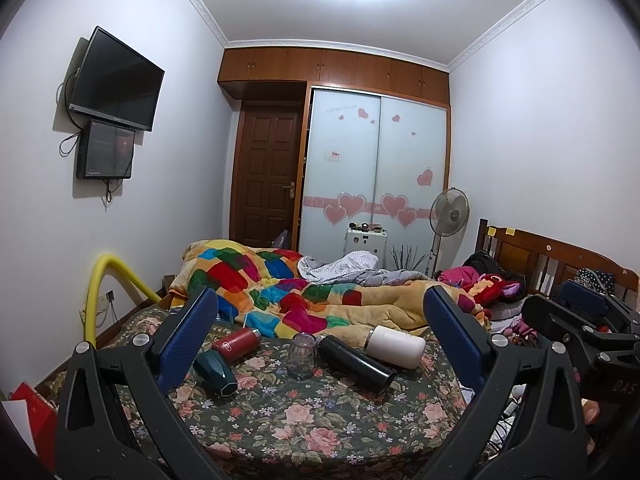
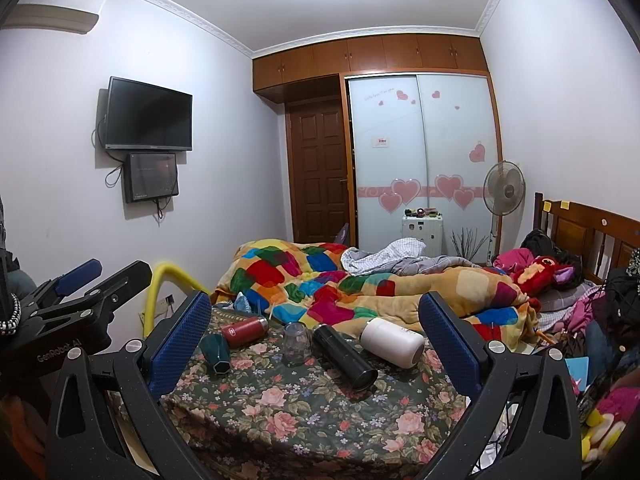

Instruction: Flip cup upright

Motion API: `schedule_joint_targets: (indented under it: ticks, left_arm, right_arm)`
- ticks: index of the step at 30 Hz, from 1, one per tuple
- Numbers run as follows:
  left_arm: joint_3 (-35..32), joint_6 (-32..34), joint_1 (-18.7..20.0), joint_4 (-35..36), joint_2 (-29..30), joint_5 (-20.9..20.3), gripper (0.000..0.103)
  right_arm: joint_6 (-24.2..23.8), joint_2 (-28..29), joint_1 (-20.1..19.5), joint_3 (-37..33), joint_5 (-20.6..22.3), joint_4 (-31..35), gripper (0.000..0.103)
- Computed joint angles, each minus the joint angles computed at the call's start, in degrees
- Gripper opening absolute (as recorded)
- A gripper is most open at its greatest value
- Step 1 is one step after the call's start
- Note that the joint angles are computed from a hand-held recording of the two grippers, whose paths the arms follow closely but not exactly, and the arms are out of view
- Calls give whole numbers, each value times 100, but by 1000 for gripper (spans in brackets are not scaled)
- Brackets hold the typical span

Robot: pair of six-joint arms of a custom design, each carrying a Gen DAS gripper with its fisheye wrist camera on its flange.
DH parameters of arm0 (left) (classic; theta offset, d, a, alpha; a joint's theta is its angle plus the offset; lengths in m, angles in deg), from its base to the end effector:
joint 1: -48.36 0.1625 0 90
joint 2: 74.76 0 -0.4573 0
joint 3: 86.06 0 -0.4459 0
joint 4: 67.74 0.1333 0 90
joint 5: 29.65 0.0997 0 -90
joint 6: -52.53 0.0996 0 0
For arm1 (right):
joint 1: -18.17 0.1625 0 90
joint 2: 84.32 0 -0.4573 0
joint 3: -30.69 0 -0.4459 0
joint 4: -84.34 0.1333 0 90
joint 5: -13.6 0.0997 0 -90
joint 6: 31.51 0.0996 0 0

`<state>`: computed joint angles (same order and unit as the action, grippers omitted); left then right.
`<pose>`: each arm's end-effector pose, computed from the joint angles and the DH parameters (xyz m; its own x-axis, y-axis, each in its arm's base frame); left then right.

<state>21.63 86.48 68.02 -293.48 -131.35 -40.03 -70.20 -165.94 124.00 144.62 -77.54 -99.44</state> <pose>-0.4486 -0.4059 0.2948 -0.7662 -0.1150 -0.6322 0.6219 0.1153 -0.7746 0.2842 -0.5208 0.4166 -0.6731 -0.4870 0.5566 -0.7060 0.1987 -0.6798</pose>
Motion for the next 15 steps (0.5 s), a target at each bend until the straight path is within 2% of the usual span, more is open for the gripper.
schedule_joint_targets:
  ticks: [15]
  left_arm:
    - [8,-29,5,-8,22,-10,103]
  right_arm:
    - [-12,12,-8,17,1,-29,103]
